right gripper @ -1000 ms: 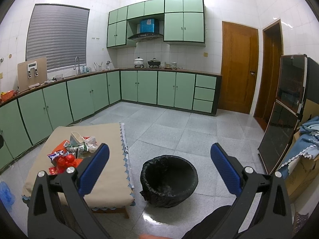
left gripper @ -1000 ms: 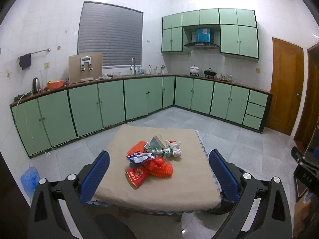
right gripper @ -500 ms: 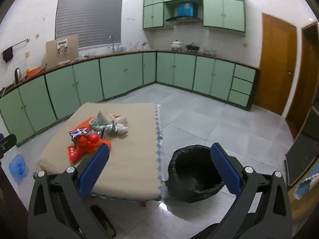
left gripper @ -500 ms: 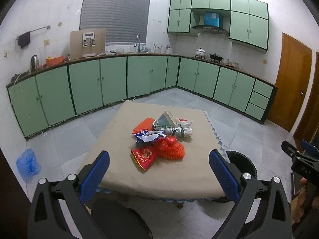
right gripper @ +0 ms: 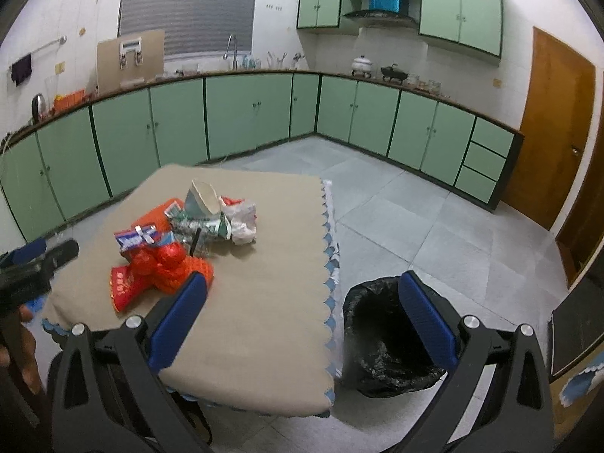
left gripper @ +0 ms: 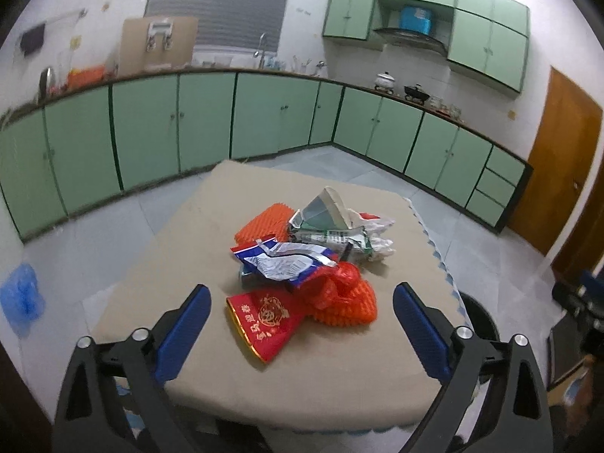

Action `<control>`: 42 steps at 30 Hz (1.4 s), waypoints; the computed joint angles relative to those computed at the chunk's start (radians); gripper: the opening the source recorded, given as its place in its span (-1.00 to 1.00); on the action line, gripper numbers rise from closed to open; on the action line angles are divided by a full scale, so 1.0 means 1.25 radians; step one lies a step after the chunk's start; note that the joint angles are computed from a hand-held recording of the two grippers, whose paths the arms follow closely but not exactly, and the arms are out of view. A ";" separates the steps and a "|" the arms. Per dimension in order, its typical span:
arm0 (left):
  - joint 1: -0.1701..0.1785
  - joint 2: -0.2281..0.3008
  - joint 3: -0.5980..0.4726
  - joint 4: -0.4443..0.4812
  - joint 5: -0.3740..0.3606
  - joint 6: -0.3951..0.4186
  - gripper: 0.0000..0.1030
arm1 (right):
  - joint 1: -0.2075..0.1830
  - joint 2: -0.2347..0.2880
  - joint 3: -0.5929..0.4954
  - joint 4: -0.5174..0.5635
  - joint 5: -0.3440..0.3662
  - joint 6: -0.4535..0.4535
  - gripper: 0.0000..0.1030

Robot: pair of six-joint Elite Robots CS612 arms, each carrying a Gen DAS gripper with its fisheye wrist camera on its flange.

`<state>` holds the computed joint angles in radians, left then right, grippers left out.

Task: Collect trash
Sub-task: 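Grasp the blue snack wrapper with the left gripper, then lift the blue wrapper with the left gripper while the right gripper grasps the red mesh net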

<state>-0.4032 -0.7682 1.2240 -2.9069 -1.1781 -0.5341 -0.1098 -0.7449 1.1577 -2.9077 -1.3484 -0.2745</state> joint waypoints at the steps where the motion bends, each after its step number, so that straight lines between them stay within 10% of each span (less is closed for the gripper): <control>1: 0.006 0.006 -0.006 0.005 -0.009 -0.012 0.76 | 0.000 0.007 -0.011 0.011 0.004 -0.002 0.91; 8: 0.038 0.047 -0.060 0.060 -0.120 -0.074 0.19 | 0.014 0.052 -0.076 0.064 0.001 -0.011 0.91; 25: 0.077 0.149 -0.209 0.120 -0.264 -0.207 0.19 | 0.008 0.086 -0.120 0.191 0.007 0.002 0.91; 31: 0.082 0.163 -0.227 0.115 -0.297 -0.233 -0.58 | 0.005 0.081 -0.111 0.212 0.013 0.006 0.91; 42: 0.069 0.105 -0.145 0.042 -0.223 -0.183 -0.88 | 0.010 0.072 -0.099 0.184 0.056 -0.016 0.91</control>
